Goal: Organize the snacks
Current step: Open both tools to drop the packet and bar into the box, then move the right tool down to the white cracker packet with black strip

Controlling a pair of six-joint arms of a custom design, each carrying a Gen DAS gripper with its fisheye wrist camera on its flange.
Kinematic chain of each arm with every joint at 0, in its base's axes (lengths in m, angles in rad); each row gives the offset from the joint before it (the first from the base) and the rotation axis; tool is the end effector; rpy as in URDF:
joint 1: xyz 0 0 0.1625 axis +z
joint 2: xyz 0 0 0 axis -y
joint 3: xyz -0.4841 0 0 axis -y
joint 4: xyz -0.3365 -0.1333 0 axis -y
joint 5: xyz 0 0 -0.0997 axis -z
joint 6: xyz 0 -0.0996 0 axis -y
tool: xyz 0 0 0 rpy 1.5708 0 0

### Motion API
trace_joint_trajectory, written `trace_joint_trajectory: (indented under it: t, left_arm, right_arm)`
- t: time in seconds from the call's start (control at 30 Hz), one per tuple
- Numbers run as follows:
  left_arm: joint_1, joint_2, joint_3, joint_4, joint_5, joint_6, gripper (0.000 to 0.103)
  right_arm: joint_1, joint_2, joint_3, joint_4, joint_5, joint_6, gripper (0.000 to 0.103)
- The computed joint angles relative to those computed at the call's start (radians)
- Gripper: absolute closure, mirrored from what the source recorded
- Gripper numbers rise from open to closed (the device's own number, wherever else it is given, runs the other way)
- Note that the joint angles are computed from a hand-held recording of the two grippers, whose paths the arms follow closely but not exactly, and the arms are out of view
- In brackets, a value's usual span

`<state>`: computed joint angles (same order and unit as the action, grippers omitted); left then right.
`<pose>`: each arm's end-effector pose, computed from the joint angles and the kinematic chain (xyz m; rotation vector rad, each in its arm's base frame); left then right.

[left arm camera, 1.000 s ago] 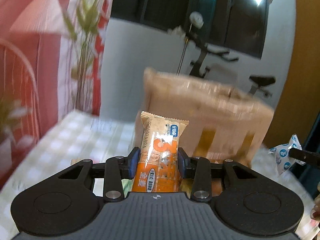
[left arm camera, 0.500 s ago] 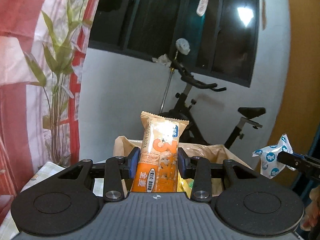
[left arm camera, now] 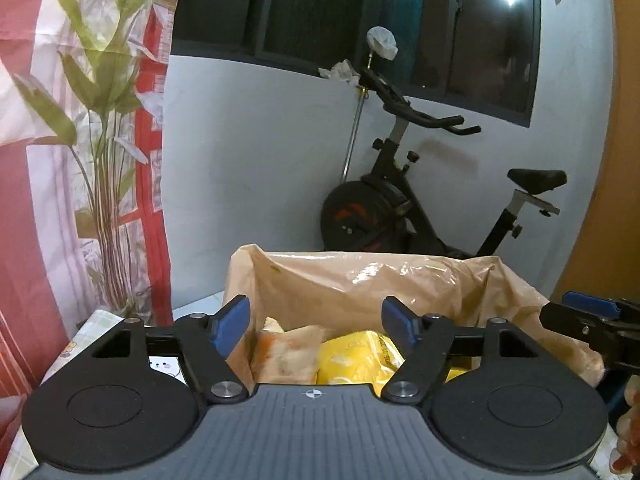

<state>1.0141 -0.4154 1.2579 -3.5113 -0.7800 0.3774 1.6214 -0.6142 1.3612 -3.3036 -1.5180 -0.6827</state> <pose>-0.2360 -0.7655 0.1636 0.4682 2.1229 -1.3621 0.1779 -0.7725 0.2411 0.9539 -2.3826 1.3311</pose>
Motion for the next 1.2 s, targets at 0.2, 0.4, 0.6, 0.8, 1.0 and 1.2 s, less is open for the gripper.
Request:
trace_joint_trajectory:
  t: [0.2, 0.4, 0.6, 0.8, 1.0, 1.2]
  left_arm:
    - [-0.019, -0.073, 0.132, -0.013, 0.007, -0.039, 0.028]
    - [-0.054, -0.144, 0.306, -0.065, 0.019, -0.071, 0.027]
    - [-0.074, -0.202, 0.510, -0.128, 0.037, -0.182, 0.027]
    - [-0.067, -0.214, 0.694, -0.209, 0.075, -0.355, 0.027]
    - [-0.053, -0.200, 0.759, -0.196, 0.115, -0.462, 0.027]
    - [-0.056, -0.184, 0.779, -0.185, 0.106, -0.480, 0.027]
  right_arm:
    - [-0.002, -0.048, 0.077, -0.005, 0.019, -0.020, 0.033]
    - [-0.011, -0.117, 0.199, -0.014, 0.073, -0.012, 0.033]
    - [-0.029, -0.180, 0.355, -0.033, 0.119, -0.036, 0.033]
    - [-0.078, -0.229, 0.493, 0.038, 0.131, -0.037, 0.033]
    - [-0.100, -0.237, 0.585, 0.103, 0.012, -0.120, 0.033]
    - [-0.108, -0.237, 0.603, 0.218, -0.050, -0.167, 0.037]
